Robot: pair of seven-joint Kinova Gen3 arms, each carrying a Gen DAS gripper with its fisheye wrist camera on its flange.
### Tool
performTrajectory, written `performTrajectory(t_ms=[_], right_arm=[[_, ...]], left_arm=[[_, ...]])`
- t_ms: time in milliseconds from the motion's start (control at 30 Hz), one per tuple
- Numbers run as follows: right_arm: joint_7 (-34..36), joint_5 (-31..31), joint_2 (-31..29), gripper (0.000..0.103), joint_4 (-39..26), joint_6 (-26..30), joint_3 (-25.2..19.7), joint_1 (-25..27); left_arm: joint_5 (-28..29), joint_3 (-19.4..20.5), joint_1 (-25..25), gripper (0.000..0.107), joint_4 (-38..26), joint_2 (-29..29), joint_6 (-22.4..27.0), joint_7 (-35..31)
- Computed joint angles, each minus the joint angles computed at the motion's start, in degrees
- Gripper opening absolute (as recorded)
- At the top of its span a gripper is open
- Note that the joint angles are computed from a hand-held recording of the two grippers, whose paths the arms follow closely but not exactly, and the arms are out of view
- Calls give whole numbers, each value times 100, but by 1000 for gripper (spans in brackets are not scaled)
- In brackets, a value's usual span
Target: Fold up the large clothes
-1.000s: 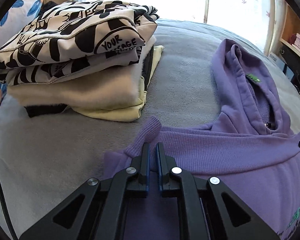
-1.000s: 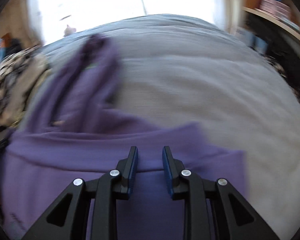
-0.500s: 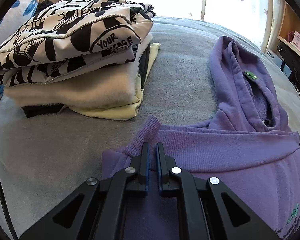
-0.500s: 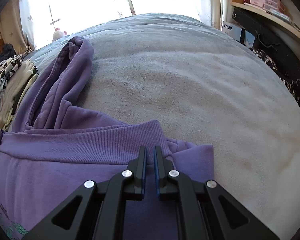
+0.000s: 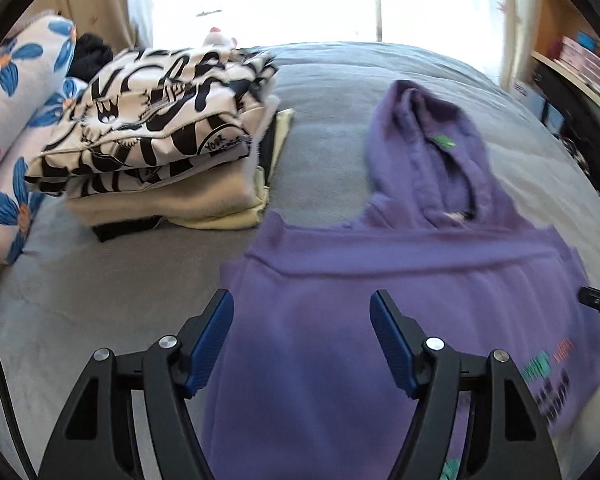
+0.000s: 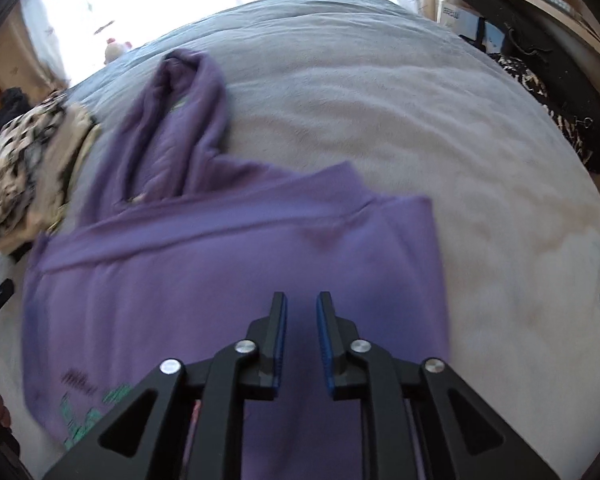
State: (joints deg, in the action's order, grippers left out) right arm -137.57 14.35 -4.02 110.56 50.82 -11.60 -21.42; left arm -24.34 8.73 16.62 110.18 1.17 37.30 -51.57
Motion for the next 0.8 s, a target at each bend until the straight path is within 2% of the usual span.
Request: performTrajectory(t_ms=[100,267,367,433,500,600,633,700,800], right_arm=[[-160,-128,-302,21,160,-83,-293,-225],[-874,17,-717,22,568,-532,-972,-539],[-1477,272,-882,22,920,-991,-1419,-613],[-1772,493,-847,22,1090,-1180,-1673,-625],[-1788,557,-700,22,1130,-1213,-1690,-732],[-1731,517,-595,22,1380,-1398,-1514,-894],[-1684,501,-631,22,1482,-1422,-1435,-916],[-1507,417,-832,22,1709,-1467,-1265,-912],[-1461,602,-1218,21,1902,-1041,-1342,-617]], left_arm=[[-108,230,156,69,380,-493,19,491],[-311,1418,-327,69,1125,-1213,-29,1656],[-446,1454,-52,69,1532,-1450,-215,2237],[-620,1759,-185,69,1845,-1639,-434,2703],[-913,2188,-471,69,2018,-1631,-541,3095],[-1484,2714,-740,67,2055,-1233,-229,3624],[-1663,2732,-734,67,2089,-1089,-117,3789],[-1752,2511,-673,66,2176,-966,-46,3837],[-1360,1743,-648,66,2485,-1203,-496,3350]])
